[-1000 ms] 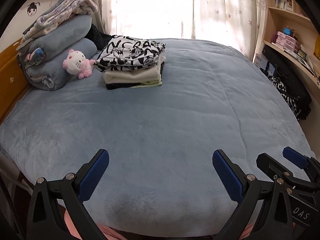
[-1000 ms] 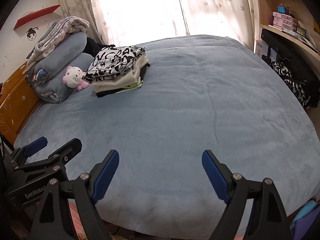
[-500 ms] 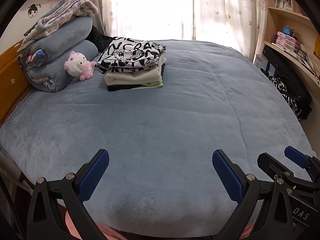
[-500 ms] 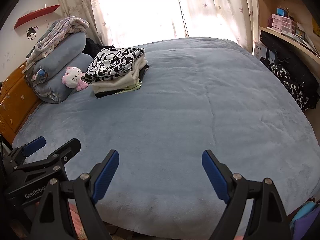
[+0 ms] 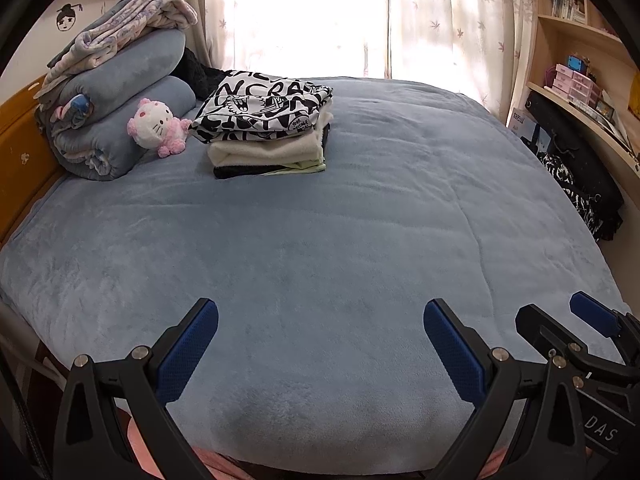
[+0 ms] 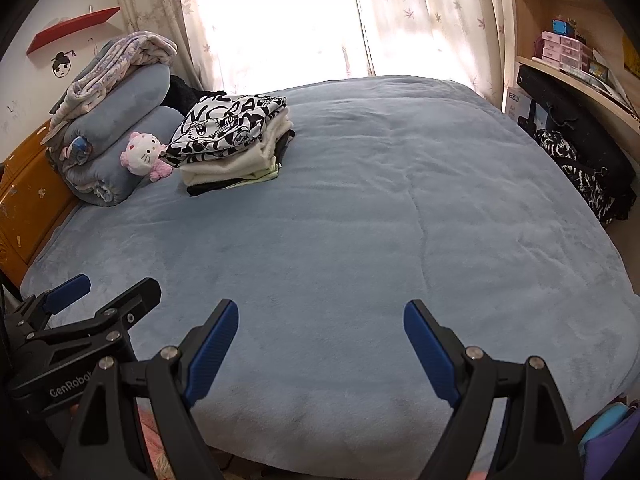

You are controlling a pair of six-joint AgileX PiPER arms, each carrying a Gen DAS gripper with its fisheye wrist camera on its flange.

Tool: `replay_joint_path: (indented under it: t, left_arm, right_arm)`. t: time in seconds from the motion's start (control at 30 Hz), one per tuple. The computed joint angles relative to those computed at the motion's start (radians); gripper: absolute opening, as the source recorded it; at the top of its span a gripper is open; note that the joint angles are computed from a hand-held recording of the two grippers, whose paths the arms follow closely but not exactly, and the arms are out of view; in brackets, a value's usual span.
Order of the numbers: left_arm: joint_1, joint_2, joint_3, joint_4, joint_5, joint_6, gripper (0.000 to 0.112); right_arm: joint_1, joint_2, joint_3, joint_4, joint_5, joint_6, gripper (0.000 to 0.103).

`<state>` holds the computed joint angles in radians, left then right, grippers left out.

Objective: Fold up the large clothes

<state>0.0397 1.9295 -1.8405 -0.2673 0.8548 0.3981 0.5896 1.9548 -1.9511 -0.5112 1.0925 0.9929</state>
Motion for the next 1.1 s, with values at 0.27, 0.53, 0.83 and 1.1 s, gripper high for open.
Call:
replay_joint_path:
  t: [0.27, 0.53, 0.83, 1.1]
  left_arm:
    - [-0.003, 0.002, 0.004, 0.0, 0.001, -0.004, 0.101]
    - [-0.004, 0.003, 0.006, 0.001, -0.001, -0.005, 0.101]
    - [-0.005, 0.001, 0.009, 0.001, -0.004, -0.006, 0.101]
    - [0.0, 0.004, 0.007, -0.008, -0.005, 0.006, 0.101]
  right_arm:
    - [-0.004, 0.008, -0.004, -0.003, 0.001, 0.001, 0.085]
    - [-0.005, 0.006, 0.002, -0.004, -0.004, 0.002, 0.085]
    - [-0.005, 0.003, 0.008, -0.008, -0.006, 0.004, 0.085]
    - [-0.001, 0.001, 0.01, -0.01, -0.005, 0.007, 0.085]
